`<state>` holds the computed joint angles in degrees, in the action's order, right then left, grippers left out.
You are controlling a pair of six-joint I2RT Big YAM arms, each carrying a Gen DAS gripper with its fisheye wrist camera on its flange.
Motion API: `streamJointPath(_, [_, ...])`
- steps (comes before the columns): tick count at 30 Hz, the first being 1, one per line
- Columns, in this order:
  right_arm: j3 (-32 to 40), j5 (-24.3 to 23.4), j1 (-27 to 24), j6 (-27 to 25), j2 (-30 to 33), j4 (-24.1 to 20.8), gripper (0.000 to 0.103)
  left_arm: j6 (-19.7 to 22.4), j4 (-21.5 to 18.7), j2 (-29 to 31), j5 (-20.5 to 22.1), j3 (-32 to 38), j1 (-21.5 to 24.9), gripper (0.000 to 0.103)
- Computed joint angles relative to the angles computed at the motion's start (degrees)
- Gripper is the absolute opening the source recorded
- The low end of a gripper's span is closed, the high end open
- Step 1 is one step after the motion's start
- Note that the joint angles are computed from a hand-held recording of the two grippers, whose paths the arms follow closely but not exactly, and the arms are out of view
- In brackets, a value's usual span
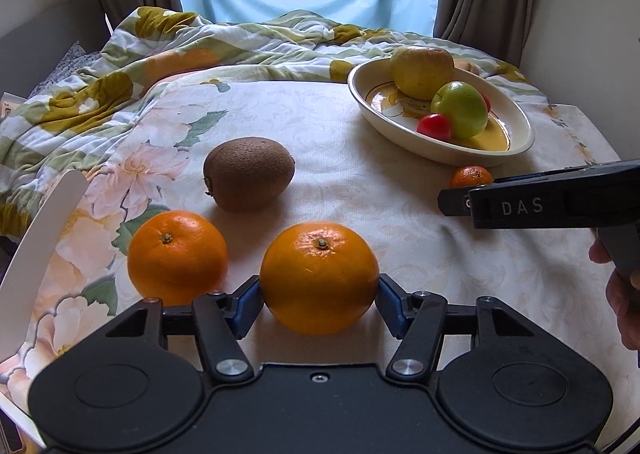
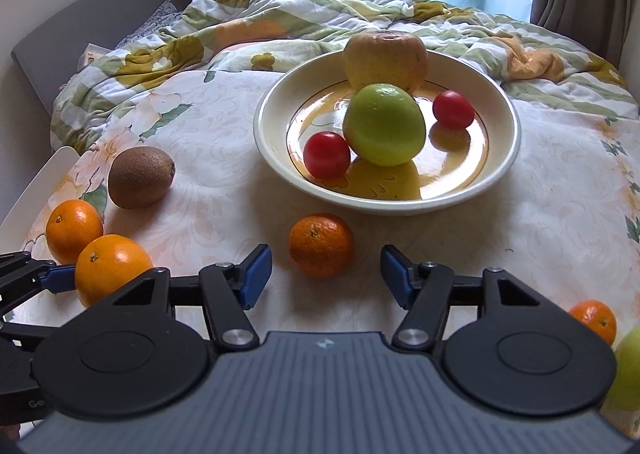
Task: Organize fruits
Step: 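Grasp the large orange with the left tool while the right tool grasps a small mandarin, then carry the orange into the bowl and open the left tool while the right drops the mandarin in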
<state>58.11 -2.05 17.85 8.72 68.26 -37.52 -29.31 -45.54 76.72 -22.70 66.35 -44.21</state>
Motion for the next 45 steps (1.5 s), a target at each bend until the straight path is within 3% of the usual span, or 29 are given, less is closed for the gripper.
streamJointPath(2, [0.3, 0.4, 0.4, -0.3, 0.4, 0.3, 0.071, -0.2, 0.1, -0.3, 0.1, -0.3, 0.1, 0.065])
streamJointPath(6, [0.3, 1.7, 1.0, -0.5, 0.6, 0.6, 0.051, -0.2, 0.4, -0.9, -0.1, -0.7, 0.1, 0.064])
streamJointPath(19, [0.2, 2.6, 2.2, 0.2, -3.3, -1.2, 0.051, 0.2, -0.2, -4.5, -2.6, -0.2, -1.6, 0.064])
streamJointPath(33, [5.1, 3.9, 1.6, 0.2, -9.4, -9.0, 0.051, 1.4, -3.3, -6.4, -3.6, 6.6, -2.4, 0.064])
streamJointPath(45, [11.0, 2.4, -2.7, -4.0, -9.9, -13.6, 0.051, 7.9, -2.3, -1.0, 1.4, 15.5, 1.7, 0.064])
